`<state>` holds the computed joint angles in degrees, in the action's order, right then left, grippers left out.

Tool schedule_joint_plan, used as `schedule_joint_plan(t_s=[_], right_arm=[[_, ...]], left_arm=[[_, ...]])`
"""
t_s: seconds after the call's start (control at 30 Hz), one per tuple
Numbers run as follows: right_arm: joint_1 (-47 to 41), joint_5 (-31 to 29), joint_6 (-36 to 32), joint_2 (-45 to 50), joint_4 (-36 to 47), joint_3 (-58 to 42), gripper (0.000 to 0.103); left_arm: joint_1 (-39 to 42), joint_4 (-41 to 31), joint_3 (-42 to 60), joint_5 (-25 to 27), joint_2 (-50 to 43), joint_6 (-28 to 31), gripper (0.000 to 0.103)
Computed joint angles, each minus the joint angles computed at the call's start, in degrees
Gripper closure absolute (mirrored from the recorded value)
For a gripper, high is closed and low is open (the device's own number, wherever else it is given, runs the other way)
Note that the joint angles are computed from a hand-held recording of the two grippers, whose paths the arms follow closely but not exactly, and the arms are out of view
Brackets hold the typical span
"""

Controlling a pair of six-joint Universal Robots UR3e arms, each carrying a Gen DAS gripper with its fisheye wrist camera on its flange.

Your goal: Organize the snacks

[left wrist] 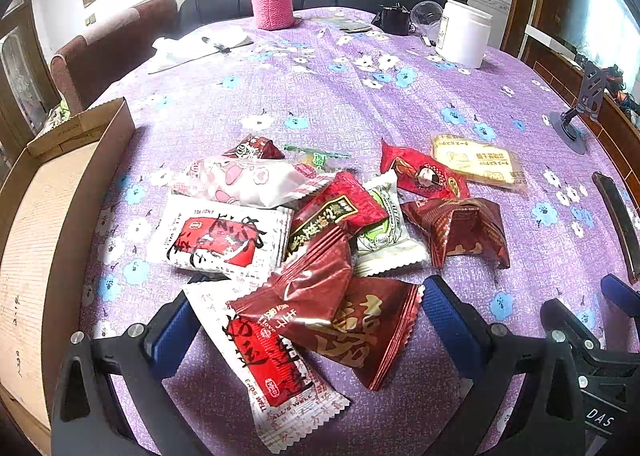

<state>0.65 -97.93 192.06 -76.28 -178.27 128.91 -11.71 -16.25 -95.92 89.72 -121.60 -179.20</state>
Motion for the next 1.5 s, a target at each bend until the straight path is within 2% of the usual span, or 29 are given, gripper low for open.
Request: schedule_joint_plan(t_s=[0.37,0.43,0.53,0.7,0.77,0.83,0.9,1.0,1.1,1.13,1.2,1.27,1.37,1.5], right_arm=[[0.0,0.0,0.0,0.0,0.0,0.0,0.001],[0.0,0.0,0.0,0.0,0.1,0.0,0.001],[0.0,0.2,0.1,-0.2,0.4,0.0,0.001],[0.1,0.8,0.9,-1.8,7.4,-2.4,0.001],[-0.8,1.7,-0.5,-2.2,6.5,-1.4,0.001],[-1.0,2.0,-1.3,-2.7,6.9,-1.1,0.002],[-0.7,2.0,-1.2,-4.5,7.2,-0.3,0.013],[-0.6,6.6,-2.0,-8.5,3.4,1.8,0.014],[-1.0,16.0,-3.5,-8.4,5.0,-0.9,0.020],[-0.4,18.0,-3.6,-7.0,5.8,-2.6,0.026],[1.8,20.5,-4.1,-2.8,7.3,-7.2,0.029],[4.4,20.2,-4.4,1.2,6.9,-10.8,0.029],[7.2,20.2,-0.7,6.2,8.6,-17.1,0.028],[11.6,16.3,-0.8,12.0,10.9,-25.4,0.028]], left_arm=[[-0.3,-0.2,0.1,0.6,0.0,-0.6,0.000],[-0.7,-2.9,0.6,1.3,0.7,-1.7,0.000],[-0.7,-7.3,1.1,-0.5,1.9,1.4,0.000],[3.1,-14.7,-1.1,-8.5,6.9,10.0,0.003],[6.6,-15.3,-6.3,-15.2,12.1,12.9,0.023],[10.6,-14.7,-12.4,-20.4,18.6,16.5,0.024],[16.2,-13.5,-18.0,-25.7,25.1,19.7,0.024],[25.8,-16.0,-22.2,-32.9,31.9,24.1,0.023],[30.4,-19.0,-20.7,-32.6,32.8,25.5,0.023],[31.6,-19.6,-20.5,-32.9,33.1,26.0,0.023],[33.8,-21.8,-20.2,-34.1,33.6,26.8,0.023],[34.4,-24.2,-18.6,-35.1,32.4,27.1,0.024],[33.5,-26.1,-17.1,-35.8,30.9,28.5,0.027],[30.1,-25.6,-17.7,-34.1,30.3,31.2,0.029]])
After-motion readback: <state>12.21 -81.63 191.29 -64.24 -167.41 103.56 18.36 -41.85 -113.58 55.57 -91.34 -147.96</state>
